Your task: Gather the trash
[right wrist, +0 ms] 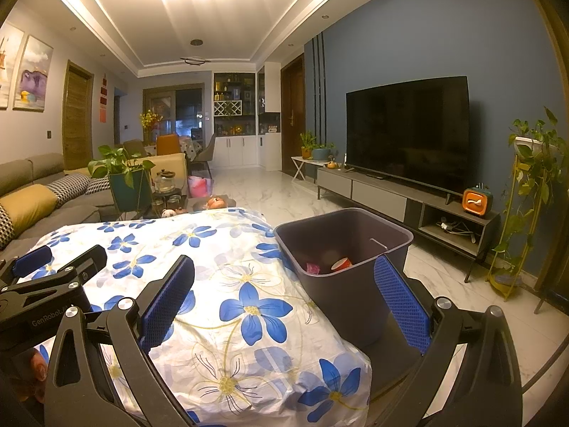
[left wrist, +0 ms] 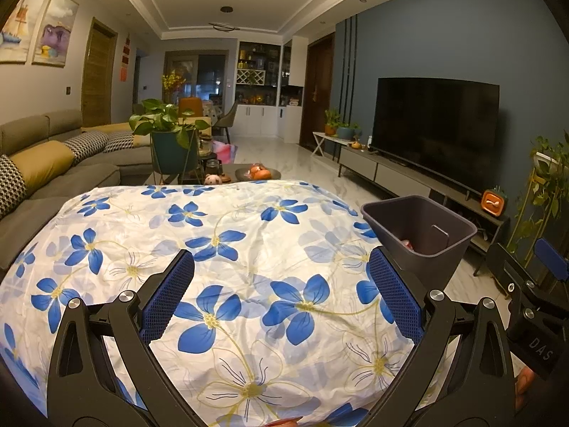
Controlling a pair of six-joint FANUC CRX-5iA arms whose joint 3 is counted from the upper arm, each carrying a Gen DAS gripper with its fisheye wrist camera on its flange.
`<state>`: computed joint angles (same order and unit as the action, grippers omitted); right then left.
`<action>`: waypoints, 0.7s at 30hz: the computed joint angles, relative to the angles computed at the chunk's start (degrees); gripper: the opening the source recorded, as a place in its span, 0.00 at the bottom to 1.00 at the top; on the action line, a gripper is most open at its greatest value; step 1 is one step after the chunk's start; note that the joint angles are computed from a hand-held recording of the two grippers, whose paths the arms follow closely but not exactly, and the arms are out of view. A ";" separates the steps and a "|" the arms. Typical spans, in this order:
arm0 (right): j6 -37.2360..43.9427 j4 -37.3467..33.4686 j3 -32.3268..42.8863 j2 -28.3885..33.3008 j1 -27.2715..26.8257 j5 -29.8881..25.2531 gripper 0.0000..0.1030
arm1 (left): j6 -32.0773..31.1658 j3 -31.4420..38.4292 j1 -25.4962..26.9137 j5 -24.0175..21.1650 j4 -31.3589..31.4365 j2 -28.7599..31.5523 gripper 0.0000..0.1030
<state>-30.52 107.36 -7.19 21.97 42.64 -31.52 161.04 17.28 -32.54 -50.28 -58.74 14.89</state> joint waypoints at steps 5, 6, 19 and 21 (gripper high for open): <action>0.28 -0.19 0.60 0.31 0.19 -0.10 0.95 | 0.21 0.00 -0.12 -0.15 -0.20 0.02 0.94; 0.48 -0.36 0.82 0.41 0.27 -0.08 0.95 | 0.14 0.13 -0.11 -0.17 -0.20 0.07 0.94; 0.65 -0.49 1.54 0.93 0.52 -0.28 0.95 | 0.21 -0.09 -0.05 -0.02 -0.20 -0.05 0.94; 1.26 -1.07 2.04 1.20 0.74 -0.27 0.95 | 0.32 -0.15 -0.09 -0.08 -0.27 -0.07 0.94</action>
<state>-29.26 106.28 -5.15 23.17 43.38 -31.79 161.37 17.12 -32.63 -50.35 -59.01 14.82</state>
